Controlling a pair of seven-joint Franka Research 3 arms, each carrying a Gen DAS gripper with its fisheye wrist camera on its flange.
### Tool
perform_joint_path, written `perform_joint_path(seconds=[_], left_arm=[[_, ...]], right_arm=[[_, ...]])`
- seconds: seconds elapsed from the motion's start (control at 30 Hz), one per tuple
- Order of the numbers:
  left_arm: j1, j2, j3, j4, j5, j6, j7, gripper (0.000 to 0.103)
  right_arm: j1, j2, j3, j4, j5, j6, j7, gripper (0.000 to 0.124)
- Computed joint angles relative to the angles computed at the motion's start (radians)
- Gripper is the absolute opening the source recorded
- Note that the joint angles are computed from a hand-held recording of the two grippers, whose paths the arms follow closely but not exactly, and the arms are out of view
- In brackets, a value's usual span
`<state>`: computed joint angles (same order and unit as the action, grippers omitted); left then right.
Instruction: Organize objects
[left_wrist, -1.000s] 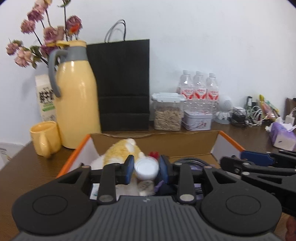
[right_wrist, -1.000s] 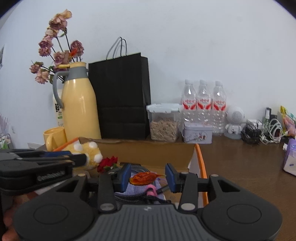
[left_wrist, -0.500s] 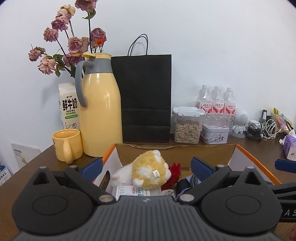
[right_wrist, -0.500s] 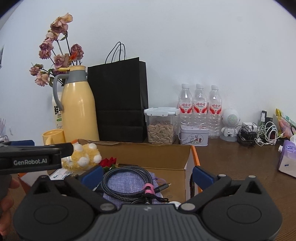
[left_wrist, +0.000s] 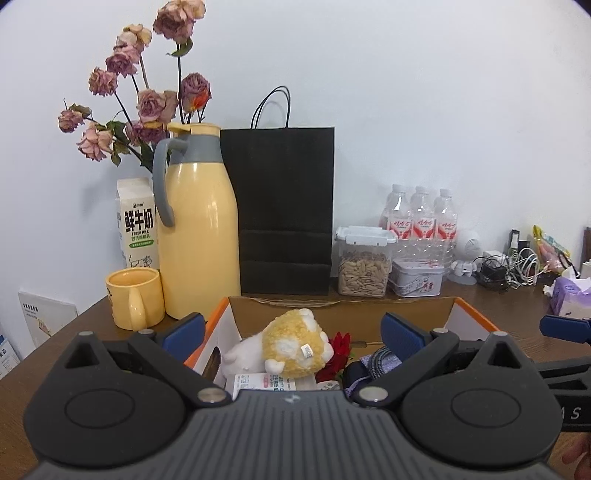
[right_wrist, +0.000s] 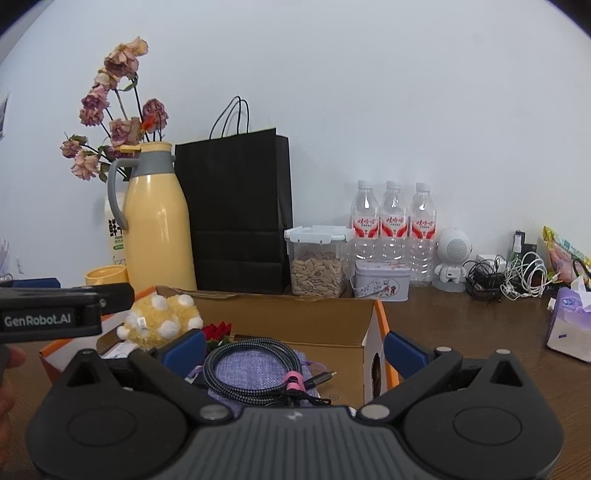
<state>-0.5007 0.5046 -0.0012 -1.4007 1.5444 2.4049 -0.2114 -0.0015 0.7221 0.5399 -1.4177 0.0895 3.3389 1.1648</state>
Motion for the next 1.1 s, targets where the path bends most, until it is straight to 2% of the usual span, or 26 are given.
perform_joint_path(seconds=[0.13, 0.27, 0.47, 0.63, 0.97, 1.0, 1.1], left_arm=[[0.002, -0.051, -0.011, -0.065, 0.024, 0.024, -0.018, 0.103], [0.008, -0.105, -0.037, -0.138, 0.042, 0.007, -0.035, 0.103], [0.034, -0.203, -0.098, -0.273, 0.026, -0.007, -0.032, 0.103], [0.059, -0.283, -0.148, -0.383, -0.021, -0.033, -0.027, 0.103], [0.089, -0.404, -0.234, -0.551, -0.150, -0.076, -0.026, 0.103], [0.092, -0.411, -0.238, -0.563, -0.162, -0.070, -0.027, 0.103], [0.097, -0.422, -0.251, -0.589, -0.198, -0.057, -0.013, 0.103]], right_arm=[[-0.102, -0.033, 0.109, -0.093, -0.054, 0.038, 0.011, 0.103], [-0.186, -0.081, 0.178, -0.198, -0.125, 0.074, 0.062, 0.103], [-0.226, -0.207, 0.162, -0.366, -0.166, 0.109, 0.161, 0.103], [-0.254, -0.319, 0.146, -0.498, -0.203, 0.104, 0.248, 0.103], [-0.407, -0.495, 0.233, -0.700, -0.335, 0.043, 0.489, 0.103], [-0.428, -0.508, 0.248, -0.715, -0.350, 0.033, 0.517, 0.103], [-0.585, -0.521, 0.390, -0.750, -0.436, 0.005, 0.608, 0.103]])
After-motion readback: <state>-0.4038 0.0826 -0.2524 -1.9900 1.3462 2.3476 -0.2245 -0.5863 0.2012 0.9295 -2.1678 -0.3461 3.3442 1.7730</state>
